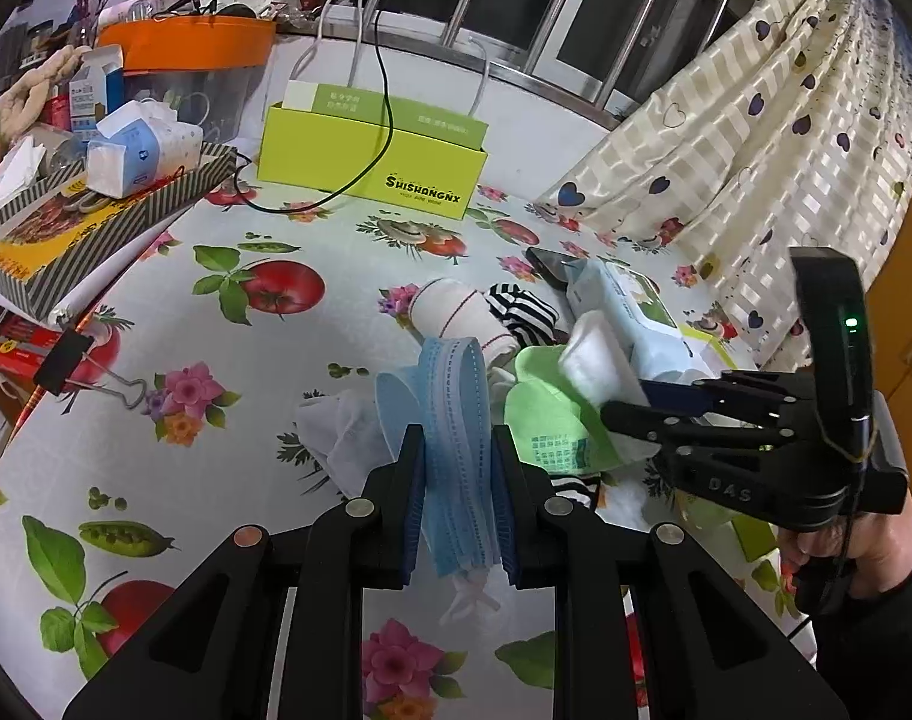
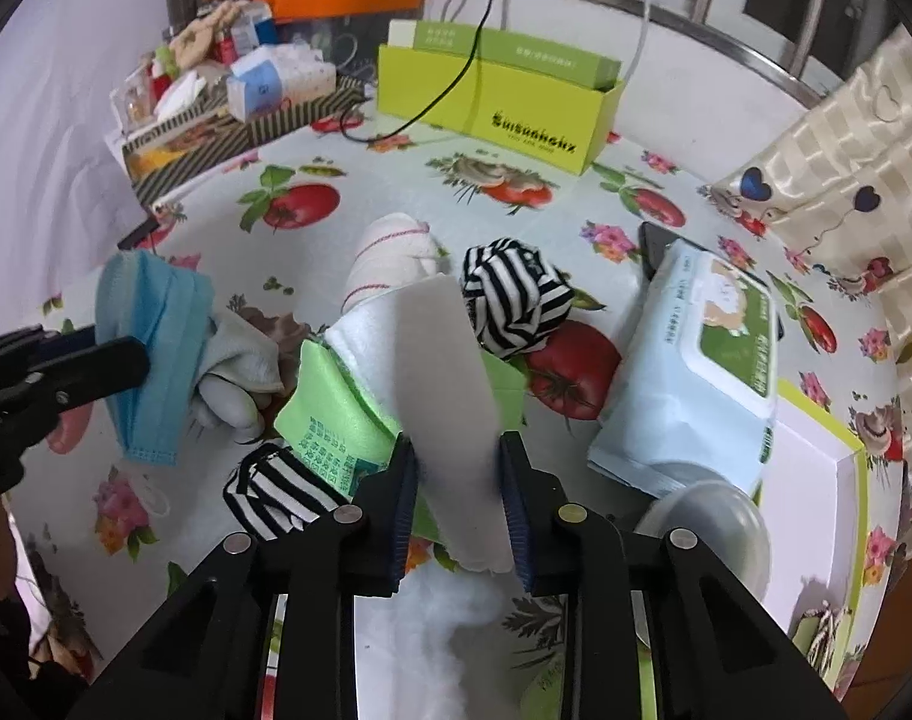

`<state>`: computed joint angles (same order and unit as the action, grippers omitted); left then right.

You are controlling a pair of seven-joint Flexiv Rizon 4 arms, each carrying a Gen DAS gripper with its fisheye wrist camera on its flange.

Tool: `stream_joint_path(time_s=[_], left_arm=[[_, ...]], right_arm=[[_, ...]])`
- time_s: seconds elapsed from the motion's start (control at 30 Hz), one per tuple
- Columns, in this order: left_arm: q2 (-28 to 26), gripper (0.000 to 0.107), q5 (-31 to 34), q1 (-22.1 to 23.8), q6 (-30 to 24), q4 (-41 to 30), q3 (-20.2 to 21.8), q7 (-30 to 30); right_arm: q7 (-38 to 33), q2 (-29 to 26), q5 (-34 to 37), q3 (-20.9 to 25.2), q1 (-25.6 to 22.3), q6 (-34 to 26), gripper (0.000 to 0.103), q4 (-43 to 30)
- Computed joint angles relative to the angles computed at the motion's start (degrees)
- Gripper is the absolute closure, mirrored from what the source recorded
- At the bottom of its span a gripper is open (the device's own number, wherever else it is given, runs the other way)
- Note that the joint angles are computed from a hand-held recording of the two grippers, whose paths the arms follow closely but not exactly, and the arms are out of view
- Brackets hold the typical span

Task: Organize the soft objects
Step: 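Grasp the blue face mask with the left gripper while the right grasps the white towel, then carry the blue mask and white towel over the white box with both grippers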

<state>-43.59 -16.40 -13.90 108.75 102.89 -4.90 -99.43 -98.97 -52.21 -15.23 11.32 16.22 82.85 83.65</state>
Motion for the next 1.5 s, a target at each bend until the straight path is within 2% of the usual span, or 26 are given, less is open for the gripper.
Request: stream_joint_path(time_s=[0.2,0.5,0.7,0.9,1.17,1.5], left_arm=[[0.6,0.085,-0.4,-1.8,-0.1,0.0,1.2,0.4],[2.1,0.085,-2.6,-6.7,-0.5,0.5,4.5,1.5],[2.7,0.085,-5.4,-11.4,-1.4,0.2,8.4,2.5],[2.6,0.085,-9.3,-17.8,-2.9,-0.6,14.6,3.2],[1.4,0.085,-11.1,-23.7,-5.4,-3.6,20.5,3.6],[-0.3,0.085,-8.0,-27.8,-10.3,-8.3,25.8,0.5]], right_arm=[[-1.0,2.7,0.9,2.1,-2.0,4.1,0.078,4.5],[-3.5,6.0,1.0,10.2,-8.8,11.0,0.077,12.4],[-3.1,7.1,-1.1,13.8,-12.8,15.0,0.077,16.3],[-1.7,6.7,-5.6,17.6,-17.5,17.7,0.077,18.2],[2.1,6.2,-12.0,20.1,-23.1,21.3,0.077,20.4],[9.0,6.0,-18.6,19.2,-27.6,25.8,0.077,21.8]])
